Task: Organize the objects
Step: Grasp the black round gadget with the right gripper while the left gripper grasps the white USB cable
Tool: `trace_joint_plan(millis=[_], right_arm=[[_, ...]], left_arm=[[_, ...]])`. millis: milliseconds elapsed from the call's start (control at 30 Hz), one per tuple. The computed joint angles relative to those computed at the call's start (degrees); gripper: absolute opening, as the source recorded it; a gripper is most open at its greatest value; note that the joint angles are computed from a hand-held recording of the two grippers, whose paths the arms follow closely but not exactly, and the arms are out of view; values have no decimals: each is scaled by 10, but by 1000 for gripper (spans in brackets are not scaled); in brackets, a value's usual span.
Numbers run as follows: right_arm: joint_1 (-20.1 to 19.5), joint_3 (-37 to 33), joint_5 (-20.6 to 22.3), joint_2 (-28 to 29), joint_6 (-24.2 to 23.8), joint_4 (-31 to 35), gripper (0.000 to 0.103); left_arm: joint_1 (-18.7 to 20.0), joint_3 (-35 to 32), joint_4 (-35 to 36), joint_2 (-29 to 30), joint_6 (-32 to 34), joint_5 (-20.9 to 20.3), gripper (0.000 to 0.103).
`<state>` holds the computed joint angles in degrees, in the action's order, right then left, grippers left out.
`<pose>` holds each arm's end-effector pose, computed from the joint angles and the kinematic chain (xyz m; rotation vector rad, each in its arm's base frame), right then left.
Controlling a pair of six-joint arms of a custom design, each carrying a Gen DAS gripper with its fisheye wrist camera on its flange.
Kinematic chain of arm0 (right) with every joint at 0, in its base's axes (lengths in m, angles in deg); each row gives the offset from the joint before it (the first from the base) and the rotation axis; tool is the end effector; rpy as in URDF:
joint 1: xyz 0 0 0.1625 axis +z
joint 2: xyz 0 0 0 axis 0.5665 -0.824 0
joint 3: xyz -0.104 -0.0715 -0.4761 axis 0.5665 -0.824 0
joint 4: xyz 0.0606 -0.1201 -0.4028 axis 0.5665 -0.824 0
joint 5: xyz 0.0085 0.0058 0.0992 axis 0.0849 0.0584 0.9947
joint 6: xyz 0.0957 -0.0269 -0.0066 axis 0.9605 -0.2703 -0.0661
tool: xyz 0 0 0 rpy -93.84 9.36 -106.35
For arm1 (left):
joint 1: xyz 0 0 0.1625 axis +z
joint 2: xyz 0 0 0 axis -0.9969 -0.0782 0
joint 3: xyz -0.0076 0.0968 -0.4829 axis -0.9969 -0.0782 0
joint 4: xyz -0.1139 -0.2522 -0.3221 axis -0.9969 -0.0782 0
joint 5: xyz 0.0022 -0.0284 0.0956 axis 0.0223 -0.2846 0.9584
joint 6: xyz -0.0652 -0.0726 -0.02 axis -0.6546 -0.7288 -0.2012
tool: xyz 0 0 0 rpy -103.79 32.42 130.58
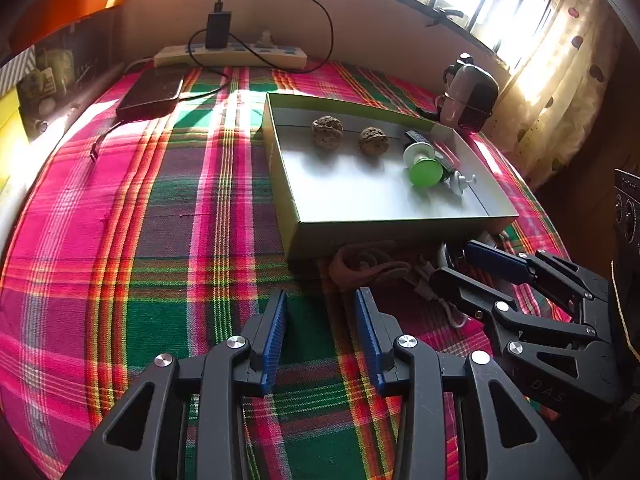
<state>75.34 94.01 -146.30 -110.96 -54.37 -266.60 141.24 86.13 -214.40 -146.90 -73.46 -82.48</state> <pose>0.3231 -0.5851 0.0138 1.3343 -2.4339 0.3970 -0.0839 -0.4998 0.2316 -0.1006 2.3694 -0.9902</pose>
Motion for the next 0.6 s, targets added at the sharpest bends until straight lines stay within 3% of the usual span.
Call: trace_joint_plan(millis=[167,500,600], right_arm=[[2,-7,-9,8,-8,5,44],[-10,-12,20,-3,19,37,44],[-10,-8,16,-4,22,27,37]], left_arm=[[3,-1,-6,1,10,-6,33],[7,-6,-12,3,29,-10,33],[7,-7,-10,3,30,-11,33]])
